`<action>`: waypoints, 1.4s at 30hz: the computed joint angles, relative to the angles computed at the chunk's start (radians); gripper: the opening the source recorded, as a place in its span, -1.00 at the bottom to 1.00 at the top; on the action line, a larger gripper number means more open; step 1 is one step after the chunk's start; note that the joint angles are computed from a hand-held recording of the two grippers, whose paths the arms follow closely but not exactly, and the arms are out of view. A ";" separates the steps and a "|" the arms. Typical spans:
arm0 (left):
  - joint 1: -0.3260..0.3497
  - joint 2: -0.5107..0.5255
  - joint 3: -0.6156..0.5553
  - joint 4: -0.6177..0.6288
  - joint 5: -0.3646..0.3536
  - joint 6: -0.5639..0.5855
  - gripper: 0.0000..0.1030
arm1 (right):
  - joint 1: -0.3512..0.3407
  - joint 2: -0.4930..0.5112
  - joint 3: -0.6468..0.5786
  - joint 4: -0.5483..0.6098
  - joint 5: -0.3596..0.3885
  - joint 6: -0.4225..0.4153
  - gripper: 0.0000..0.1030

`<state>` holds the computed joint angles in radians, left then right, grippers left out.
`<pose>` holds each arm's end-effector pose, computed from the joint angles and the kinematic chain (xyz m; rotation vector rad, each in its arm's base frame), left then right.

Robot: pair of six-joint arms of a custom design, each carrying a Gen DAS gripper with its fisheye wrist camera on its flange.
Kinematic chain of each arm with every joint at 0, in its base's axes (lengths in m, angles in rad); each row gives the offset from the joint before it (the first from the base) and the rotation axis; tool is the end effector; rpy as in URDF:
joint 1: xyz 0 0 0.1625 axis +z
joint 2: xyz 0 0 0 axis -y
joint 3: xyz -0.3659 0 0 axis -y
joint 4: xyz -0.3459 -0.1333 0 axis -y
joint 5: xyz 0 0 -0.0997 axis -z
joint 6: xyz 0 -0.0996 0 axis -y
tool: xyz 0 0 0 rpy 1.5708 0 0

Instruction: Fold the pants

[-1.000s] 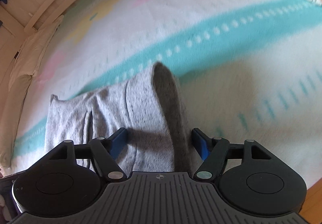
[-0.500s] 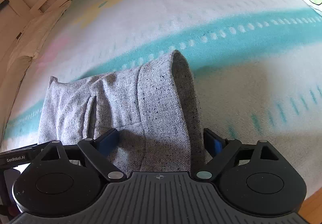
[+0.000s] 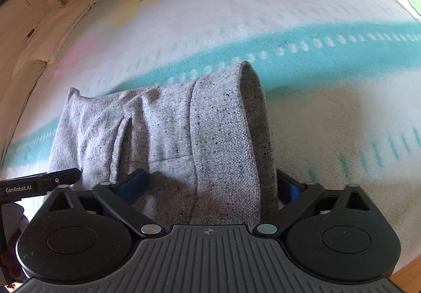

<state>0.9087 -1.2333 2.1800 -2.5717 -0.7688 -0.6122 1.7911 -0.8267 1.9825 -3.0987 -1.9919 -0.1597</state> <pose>-0.1007 -0.4624 0.1633 0.0329 2.4444 -0.6698 0.2025 -0.4806 0.0667 0.4013 -2.6588 0.5229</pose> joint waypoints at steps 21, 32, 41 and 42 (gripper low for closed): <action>-0.112 -0.137 0.116 -0.229 0.112 0.137 -0.67 | 0.130 0.007 -0.092 -0.062 0.136 -0.097 -0.50; 0.071 0.031 -0.304 -0.213 0.176 0.336 -0.85 | 0.183 0.357 -0.710 0.283 0.092 -0.118 -0.48; 0.205 0.091 -0.399 -0.100 0.188 0.305 -0.90 | 0.157 0.568 -0.994 0.378 -0.323 0.085 -0.31; 0.215 0.088 -0.409 -0.070 0.156 0.293 -0.86 | 0.160 0.558 -0.976 0.326 -0.327 0.048 -0.31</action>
<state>1.1239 -1.1455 1.7708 -2.6416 -0.6132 -0.3188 1.9514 -0.2682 1.0066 -2.7723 -2.3186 -0.1120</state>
